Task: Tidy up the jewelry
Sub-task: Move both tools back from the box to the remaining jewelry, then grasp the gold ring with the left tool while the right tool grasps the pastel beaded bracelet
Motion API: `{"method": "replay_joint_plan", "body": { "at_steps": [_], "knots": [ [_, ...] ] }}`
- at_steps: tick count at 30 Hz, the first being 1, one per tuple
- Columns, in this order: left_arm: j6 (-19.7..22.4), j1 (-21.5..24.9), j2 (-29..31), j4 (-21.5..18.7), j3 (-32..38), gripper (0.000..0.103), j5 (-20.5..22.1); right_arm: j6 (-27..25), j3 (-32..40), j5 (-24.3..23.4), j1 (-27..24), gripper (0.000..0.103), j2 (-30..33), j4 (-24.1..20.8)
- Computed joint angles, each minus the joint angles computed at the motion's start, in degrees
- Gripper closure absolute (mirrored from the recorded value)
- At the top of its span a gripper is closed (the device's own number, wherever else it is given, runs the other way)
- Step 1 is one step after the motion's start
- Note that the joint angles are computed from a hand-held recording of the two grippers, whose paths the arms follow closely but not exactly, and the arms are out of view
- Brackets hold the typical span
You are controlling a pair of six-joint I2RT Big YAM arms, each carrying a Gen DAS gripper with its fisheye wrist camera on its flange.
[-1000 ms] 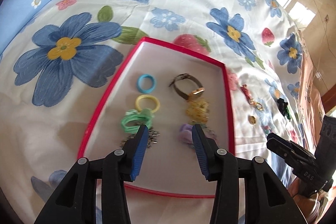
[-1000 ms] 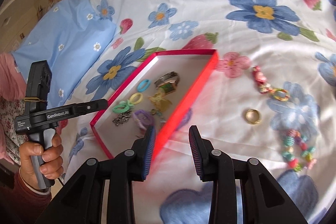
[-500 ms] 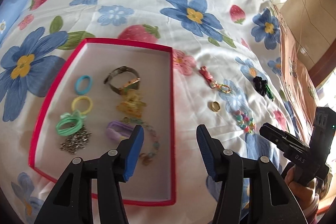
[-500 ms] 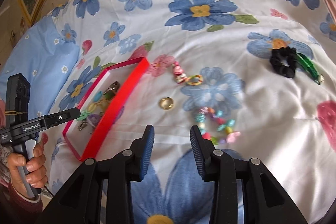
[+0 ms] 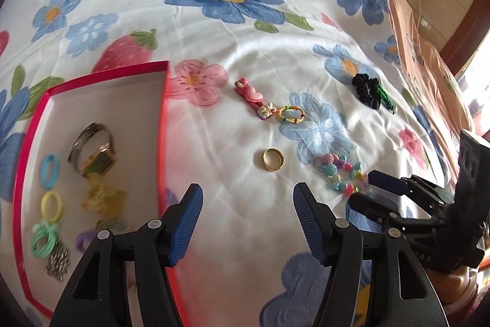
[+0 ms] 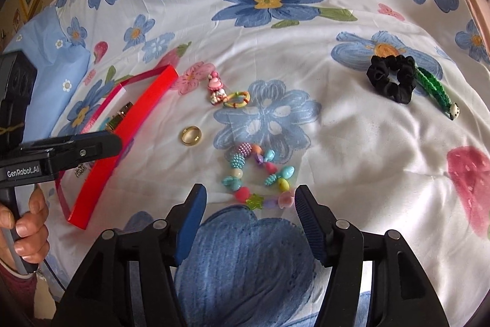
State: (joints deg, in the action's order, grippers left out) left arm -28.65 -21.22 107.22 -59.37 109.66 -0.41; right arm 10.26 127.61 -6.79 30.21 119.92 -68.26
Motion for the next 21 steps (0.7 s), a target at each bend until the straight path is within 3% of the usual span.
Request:
{"method": "replay_joint_plan", "body": {
  "at_steps": [8,12,16,18,21],
  "knots": [
    [3.03,-0.30,11.20,-5.45,13.85,0.043,-0.22,-0.26,1.47,-0.39,-0.39,0.041,1.39,-0.74],
    [3.18,-0.40,14.05,-6.51,16.54,0.044,0.06,-0.77,1.21,-0.13,-0.37,0.042,1.43,-0.61],
    [4.42,-0.81,15.59,-7.62,18.41,0.057,-1.92,-1.87,1.08,1.44,-0.01,0.044,1.49,-0.51],
    [5.04,-0.95,15.72,-7.56,18.51,0.071,-2.59,-2.36,0.84,3.45,0.26,0.052,1.39,-0.45],
    [4.63,-0.86,15.34,-6.89,17.92,0.081,-1.98,-2.04,0.53,4.23,0.10,0.075,1.18,-0.31]
  ]
}}
